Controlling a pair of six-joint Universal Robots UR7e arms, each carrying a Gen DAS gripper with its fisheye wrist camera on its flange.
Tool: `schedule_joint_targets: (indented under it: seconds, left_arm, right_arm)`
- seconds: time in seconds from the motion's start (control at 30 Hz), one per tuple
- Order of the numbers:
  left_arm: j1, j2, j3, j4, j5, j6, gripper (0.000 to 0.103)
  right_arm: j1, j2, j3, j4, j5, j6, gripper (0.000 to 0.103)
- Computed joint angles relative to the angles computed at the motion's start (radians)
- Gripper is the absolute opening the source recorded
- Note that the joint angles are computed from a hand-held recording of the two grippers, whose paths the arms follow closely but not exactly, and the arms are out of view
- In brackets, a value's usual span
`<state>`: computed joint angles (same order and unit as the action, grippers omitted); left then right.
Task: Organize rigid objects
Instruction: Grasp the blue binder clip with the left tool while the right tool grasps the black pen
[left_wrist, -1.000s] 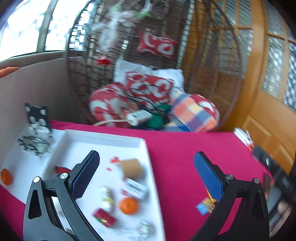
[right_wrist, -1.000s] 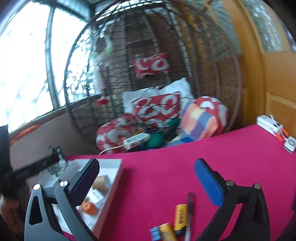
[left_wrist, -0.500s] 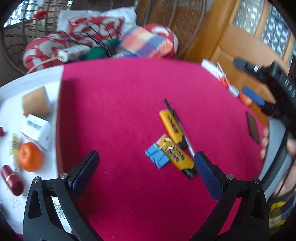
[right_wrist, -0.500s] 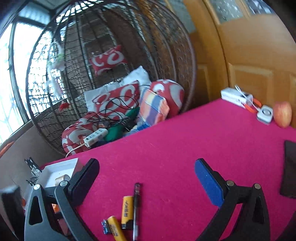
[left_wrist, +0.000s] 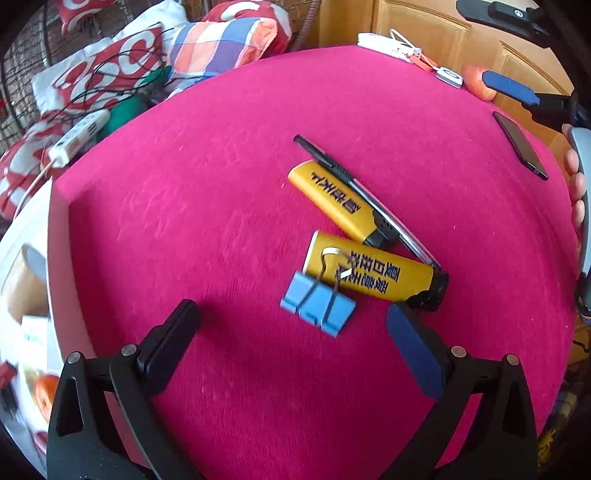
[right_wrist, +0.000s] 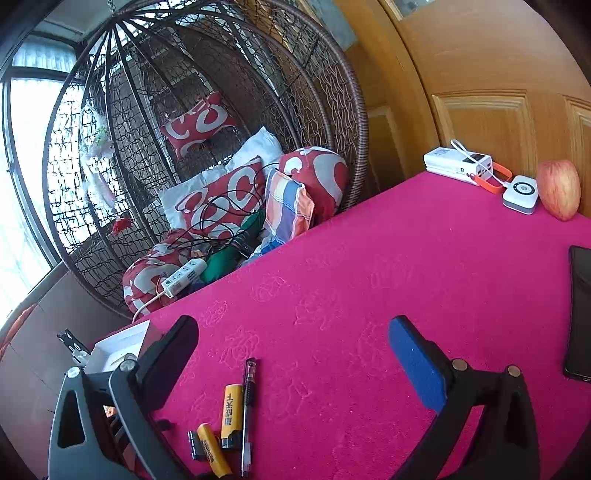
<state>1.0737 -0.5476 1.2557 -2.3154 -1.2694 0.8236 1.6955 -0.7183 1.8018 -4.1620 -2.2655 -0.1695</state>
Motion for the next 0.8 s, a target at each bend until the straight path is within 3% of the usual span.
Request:
schedule_joint_targets:
  seconds: [0.1,0.17,0.3,0.5,0.53,0.6,0.7,0.8]
  left_arm:
    - [0.004,0.002,-0.011,0.007,-0.025,0.015,0.088]
    - [0.005,-0.011,0.004,-0.001,-0.045,0.020,0.060]
    - [0.001,-0.031,0.043,-0.038,-0.059,0.019,0.037]
    - [0.009,-0.073,0.130,-0.160,-0.073,0.013,0.037]
    - [0.015,-0.084,0.142,-0.171,-0.084,-0.005,0.037]
    - [0.024,-0.096,0.145,-0.163,-0.096,-0.036,0.037]
    - [0.031,-0.110,0.151,-0.162,-0.101,-0.058,0.037]
    - [0.036,-0.116,0.146,-0.161,-0.106,-0.076,0.037]
  right_arm:
    - [-0.008,-0.010,0.015,0.012,0.014,0.028,0.103]
    - [-0.011,-0.016,0.025,0.025,0.027,0.039,0.103]
    - [-0.016,-0.023,0.026,0.126,0.055,0.030,0.103]
    - [-0.008,0.021,-0.038,0.330,-0.017,-0.065,0.101]
    - [-0.010,0.026,-0.042,0.355,-0.015,-0.077,0.094]
    - [-0.013,0.032,-0.051,0.406,-0.022,-0.086,0.068]
    - [-0.024,0.025,-0.048,0.494,0.002,-0.079,0.060]
    - [-0.025,0.022,-0.033,0.530,0.029,-0.107,0.059]
